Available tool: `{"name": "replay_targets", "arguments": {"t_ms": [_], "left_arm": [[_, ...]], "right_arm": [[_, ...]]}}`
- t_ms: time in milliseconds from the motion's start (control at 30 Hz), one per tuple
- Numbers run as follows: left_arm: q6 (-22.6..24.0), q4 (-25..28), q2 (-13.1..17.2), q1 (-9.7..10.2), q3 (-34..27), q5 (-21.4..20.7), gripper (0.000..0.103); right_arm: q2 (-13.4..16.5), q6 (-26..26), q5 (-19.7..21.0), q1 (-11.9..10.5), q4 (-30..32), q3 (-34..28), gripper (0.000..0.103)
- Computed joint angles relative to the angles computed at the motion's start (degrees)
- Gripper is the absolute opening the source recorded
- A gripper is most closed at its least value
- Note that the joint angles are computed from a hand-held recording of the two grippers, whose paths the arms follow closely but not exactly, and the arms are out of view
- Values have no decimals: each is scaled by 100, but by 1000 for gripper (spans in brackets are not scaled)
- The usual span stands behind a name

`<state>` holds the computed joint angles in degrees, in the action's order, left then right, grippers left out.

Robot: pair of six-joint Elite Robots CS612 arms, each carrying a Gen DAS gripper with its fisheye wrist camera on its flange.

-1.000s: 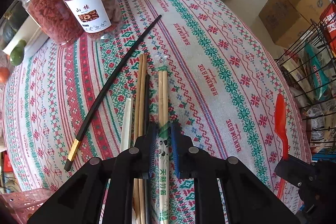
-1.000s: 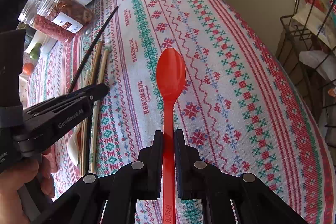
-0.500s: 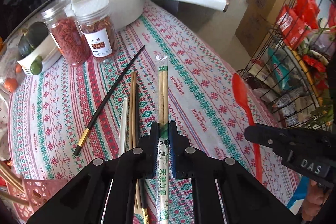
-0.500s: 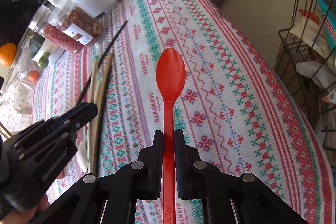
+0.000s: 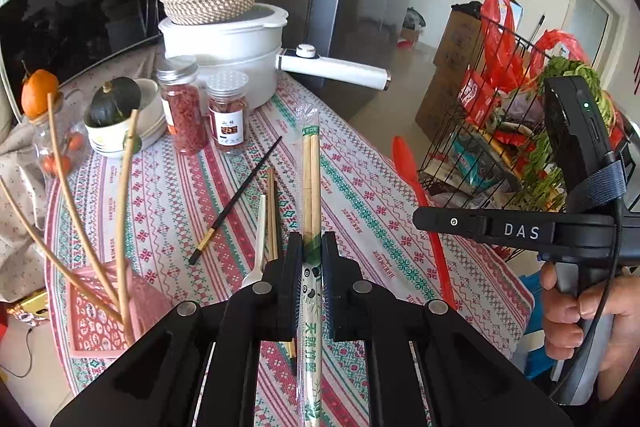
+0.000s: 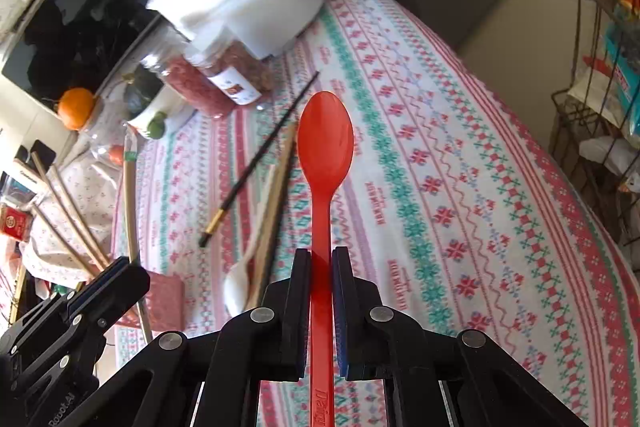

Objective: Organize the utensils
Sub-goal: 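Lift both held utensils upright and carry them over the pink basket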

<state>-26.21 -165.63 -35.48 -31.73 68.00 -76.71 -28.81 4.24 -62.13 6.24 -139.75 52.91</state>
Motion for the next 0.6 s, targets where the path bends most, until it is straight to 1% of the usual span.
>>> {"name": "replay_targets", "arguments": {"t_ms": [100, 200, 267, 400, 500, 600], "left_arm": [[-26, -473, -223, -23, 432, 122, 10], [-22, -1008, -374, -52, 779, 328, 10], [18, -1401, -452, -77, 999, 571, 10], [46, -2011, -569, -95, 1296, 1015, 10], [-38, -2489, -592, -118, 1452, 1636, 10], [-211, -2796, -534, -94, 1492, 2175, 10]], "right_arm": [[-112, -65, 14, 47, -271, 191, 9], [-188, -105, 37, 99, -599, 342, 9], [-220, -128, 48, 131, -800, 417, 9], [-253, -184, 54, 201, -1088, 502, 9], [-253, -269, 72, 255, -1140, 502, 8], [-214, -351, 54, 308, -1109, 440, 8]]}}
